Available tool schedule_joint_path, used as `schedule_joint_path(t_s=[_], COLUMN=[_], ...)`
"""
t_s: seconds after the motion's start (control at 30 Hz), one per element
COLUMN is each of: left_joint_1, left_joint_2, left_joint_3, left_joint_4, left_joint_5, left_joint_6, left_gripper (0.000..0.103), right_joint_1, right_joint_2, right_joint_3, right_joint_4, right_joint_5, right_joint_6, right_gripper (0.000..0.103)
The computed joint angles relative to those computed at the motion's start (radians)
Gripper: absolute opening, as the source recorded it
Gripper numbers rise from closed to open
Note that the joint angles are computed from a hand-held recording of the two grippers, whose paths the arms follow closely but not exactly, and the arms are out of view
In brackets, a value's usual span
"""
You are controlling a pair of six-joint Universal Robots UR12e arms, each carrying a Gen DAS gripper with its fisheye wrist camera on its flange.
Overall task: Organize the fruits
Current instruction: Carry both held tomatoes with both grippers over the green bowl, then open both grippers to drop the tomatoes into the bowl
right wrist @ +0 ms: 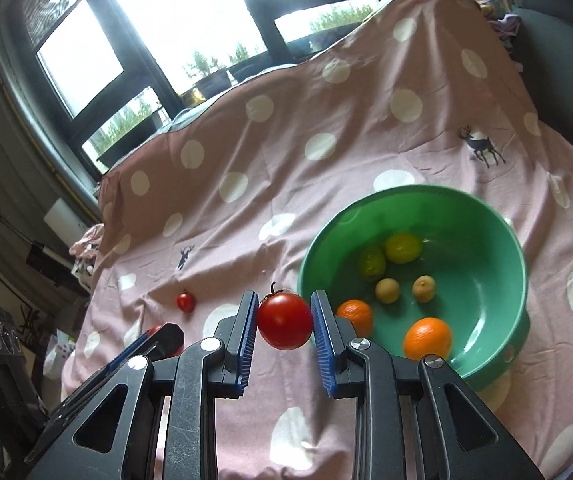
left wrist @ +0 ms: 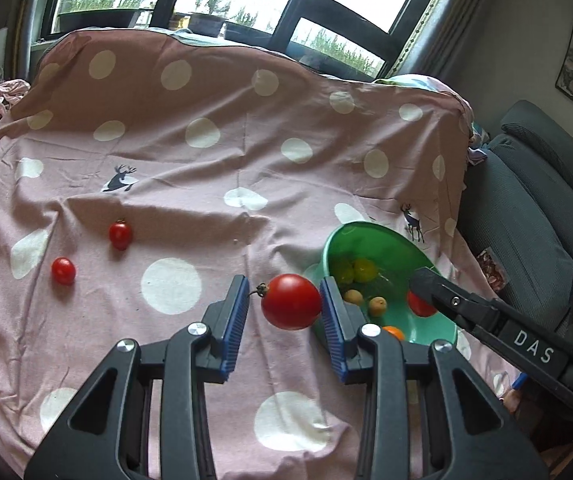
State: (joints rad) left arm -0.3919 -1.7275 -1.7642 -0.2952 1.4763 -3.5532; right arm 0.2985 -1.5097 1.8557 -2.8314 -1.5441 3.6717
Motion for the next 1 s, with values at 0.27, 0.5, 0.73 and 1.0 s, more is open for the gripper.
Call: schedule_joint_path(t_s=[0.27, 0.5, 0.73, 1.0], left_joint_1=[-0.037, -0.06, -0.074, -0.084], left_joint_2=[-0.056, -0.096, -0.131, -0.154], left_joint_3=[0.076, 0.124, 0.158, 0.177], left_joint_4=[-0.016, -0.043, -0.099, -0.127], left_joint_5=[-0.05, -0.084, -0.107, -0.112], left_joint_6=[0.023, 0.049, 0.076, 0.098], left_gripper=[0.036, 0.036, 0.036, 0.037], right_joint_1=[-0.048, -0.093, -0.125, -0.134], right_joint_2=[-0.044, -0.065, -0.072, -0.068], right_joint_3=[0.048, 0.081, 0.096, 0.095], right_joint_4=[-0.033, -0.04, -0.011, 0.024], right_joint_5=[-0.027, -0.001, 0.004, 0.005], right_joint_6=[0.055, 0.113, 0.158, 0.171], right_gripper=[0.029, 0.029, 0.029, 0.029])
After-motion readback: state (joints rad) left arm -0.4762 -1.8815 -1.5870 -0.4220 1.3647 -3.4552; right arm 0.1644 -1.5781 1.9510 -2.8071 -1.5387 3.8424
